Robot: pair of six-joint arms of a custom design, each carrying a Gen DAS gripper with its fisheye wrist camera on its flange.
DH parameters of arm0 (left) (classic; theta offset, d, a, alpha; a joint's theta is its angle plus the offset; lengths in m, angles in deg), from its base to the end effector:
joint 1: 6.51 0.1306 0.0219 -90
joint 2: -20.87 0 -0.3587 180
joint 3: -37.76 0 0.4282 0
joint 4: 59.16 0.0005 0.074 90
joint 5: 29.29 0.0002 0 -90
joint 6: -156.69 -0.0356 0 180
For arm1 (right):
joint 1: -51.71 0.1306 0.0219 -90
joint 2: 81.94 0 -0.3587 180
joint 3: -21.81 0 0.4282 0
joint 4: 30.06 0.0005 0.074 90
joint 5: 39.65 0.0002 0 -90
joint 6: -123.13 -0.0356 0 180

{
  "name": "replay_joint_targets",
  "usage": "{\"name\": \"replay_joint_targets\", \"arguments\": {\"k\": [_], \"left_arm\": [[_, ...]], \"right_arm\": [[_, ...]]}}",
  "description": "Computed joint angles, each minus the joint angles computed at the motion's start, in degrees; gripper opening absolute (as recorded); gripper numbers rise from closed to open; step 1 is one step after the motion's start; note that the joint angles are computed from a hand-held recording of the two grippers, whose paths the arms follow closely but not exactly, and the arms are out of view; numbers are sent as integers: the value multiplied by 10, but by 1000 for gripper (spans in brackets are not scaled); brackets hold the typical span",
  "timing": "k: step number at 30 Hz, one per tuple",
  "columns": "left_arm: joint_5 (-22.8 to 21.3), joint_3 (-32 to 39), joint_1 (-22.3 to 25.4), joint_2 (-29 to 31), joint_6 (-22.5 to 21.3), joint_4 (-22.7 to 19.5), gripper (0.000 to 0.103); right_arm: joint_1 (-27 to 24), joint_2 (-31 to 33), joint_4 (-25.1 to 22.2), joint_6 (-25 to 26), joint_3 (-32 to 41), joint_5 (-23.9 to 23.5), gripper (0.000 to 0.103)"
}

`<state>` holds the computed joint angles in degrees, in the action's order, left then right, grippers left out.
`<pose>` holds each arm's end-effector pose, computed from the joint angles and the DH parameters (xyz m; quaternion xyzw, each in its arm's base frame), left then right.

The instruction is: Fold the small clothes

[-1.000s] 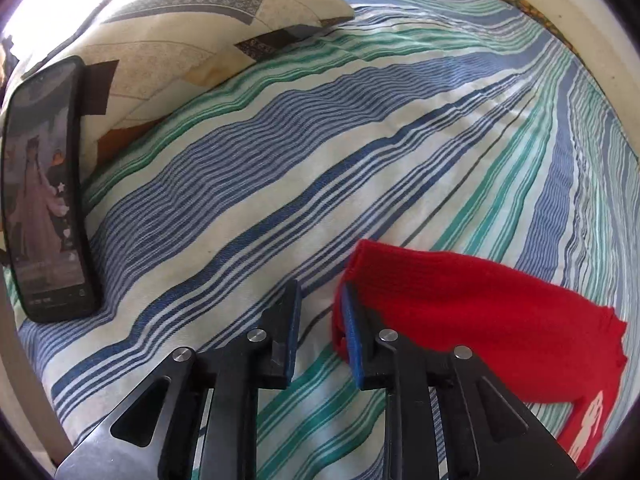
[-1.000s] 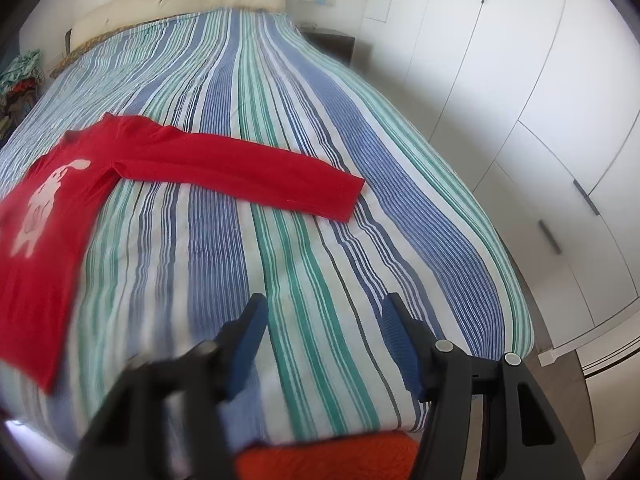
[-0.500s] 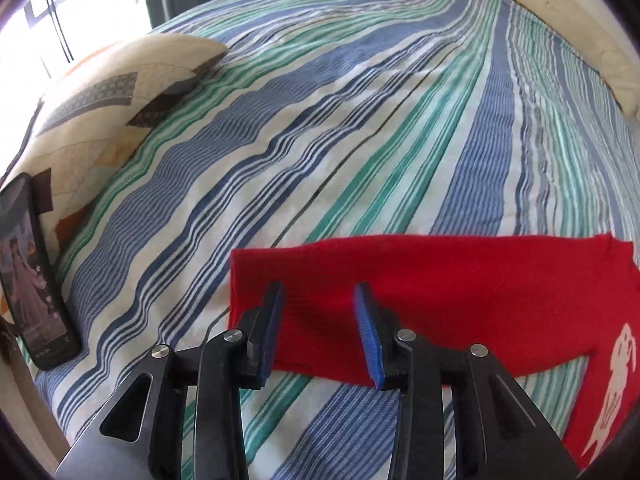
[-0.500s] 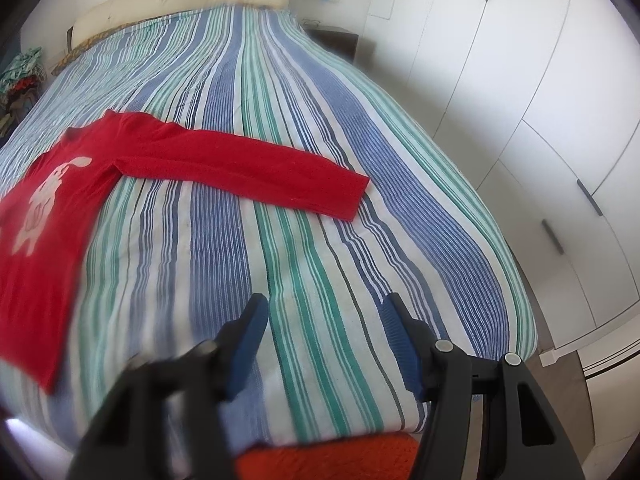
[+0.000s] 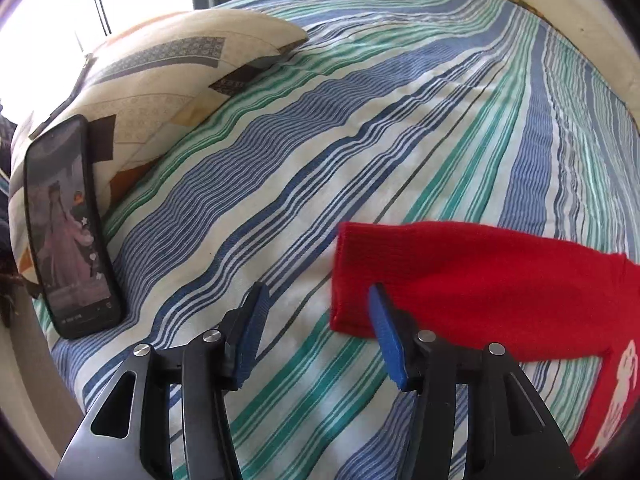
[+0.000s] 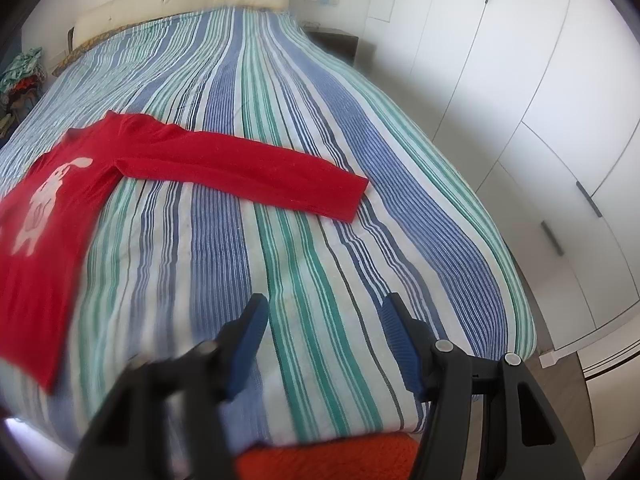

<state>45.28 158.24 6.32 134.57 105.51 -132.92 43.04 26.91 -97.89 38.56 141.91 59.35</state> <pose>0.6156 0.1494 0.4098 -0.4471 0.8624 0.0837 0.2222 0.6097 -0.0991 0.4624 0.0495 0.9538 -0.1098 0.2753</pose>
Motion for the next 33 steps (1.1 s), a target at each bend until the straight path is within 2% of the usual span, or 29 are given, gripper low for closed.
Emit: {"name": "replay_joint_targets", "arguments": {"k": [5,11,16,21,22,24,27,30,33], "left_arm": [[26,-48,-52,-66,-44,48,75],[106,-64,-138,-94,-92,67,75],[157,-58,-206,-78,-143,58,76],[137,-59,-253,-50,-206,0,77],[125,-64,-259,-50,-216,-5,77],[102,-76,-266,-59,-233,4,79],[103,-77,-264,-66,-230,10,81],[103,-91,-260,-86,-219,39,81],[86,-99,-253,-100,-200,67,87]], "right_arm": [[-3,-4,6,-7,-3,-7,59],[2,-1,6,1,-1,3,59],[5,-7,15,9,-9,7,59],[12,-24,28,20,-19,2,59],[16,-31,28,23,-21,-12,60],[26,-39,11,15,-17,-69,63],[53,-44,-16,4,-12,-145,66],[95,-47,-21,26,-20,-170,66],[136,-55,-6,60,-47,-176,66]]}}
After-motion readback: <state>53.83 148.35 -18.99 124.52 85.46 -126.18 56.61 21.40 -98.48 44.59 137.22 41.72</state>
